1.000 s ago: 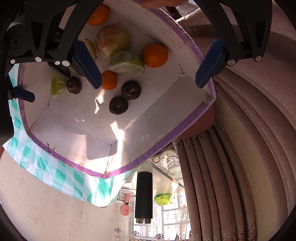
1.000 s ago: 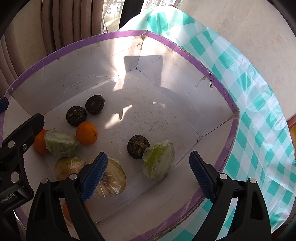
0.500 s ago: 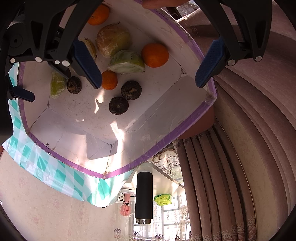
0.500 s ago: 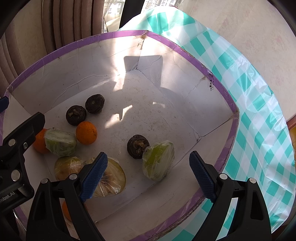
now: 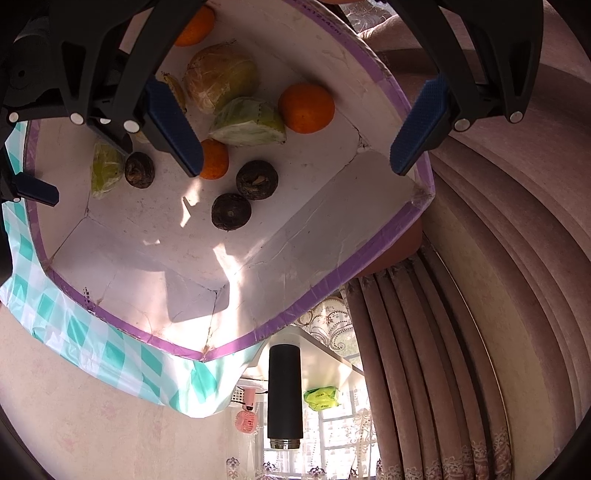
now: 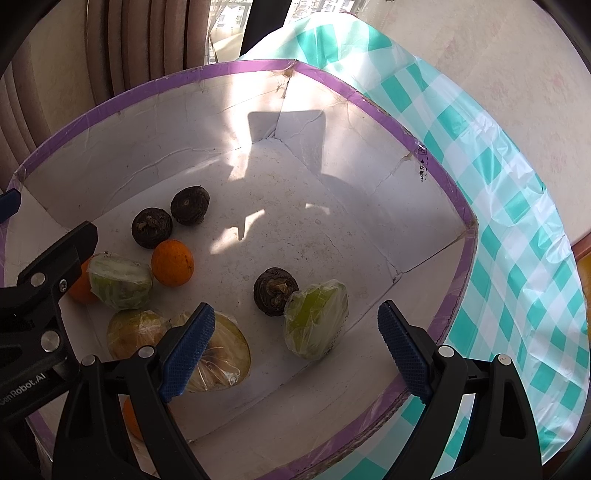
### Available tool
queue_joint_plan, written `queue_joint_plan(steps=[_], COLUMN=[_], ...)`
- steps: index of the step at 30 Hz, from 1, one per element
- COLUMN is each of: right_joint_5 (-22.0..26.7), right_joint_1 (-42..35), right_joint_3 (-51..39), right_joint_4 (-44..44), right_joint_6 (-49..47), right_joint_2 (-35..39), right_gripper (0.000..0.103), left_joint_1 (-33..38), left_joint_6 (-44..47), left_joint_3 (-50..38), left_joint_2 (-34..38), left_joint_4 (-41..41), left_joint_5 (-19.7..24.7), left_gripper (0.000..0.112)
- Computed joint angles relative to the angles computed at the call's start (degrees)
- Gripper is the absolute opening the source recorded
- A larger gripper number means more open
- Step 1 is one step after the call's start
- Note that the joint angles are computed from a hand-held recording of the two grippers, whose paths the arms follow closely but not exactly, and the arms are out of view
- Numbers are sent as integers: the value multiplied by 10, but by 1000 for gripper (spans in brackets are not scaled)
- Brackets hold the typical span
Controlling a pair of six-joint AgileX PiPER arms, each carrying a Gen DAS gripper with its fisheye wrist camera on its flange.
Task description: Organize fruits
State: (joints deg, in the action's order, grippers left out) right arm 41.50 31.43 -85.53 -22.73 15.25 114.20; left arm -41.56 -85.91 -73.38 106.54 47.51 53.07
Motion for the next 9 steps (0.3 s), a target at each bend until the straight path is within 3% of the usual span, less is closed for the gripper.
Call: queue_joint_plan(steps=[9], right_joint_5=[-8], right_joint_1=[2], right_joint_3=[6], right_joint_4=[-9], right_joint_6=[10], right_joint_2=[0], right_gripper=[87], left_joint_1=[6], left_joint_6=[16], left_joint_3=[-12], left_joint_2=[2], left_joint_4=[-18], left_joint_5=[8], left_gripper=[101])
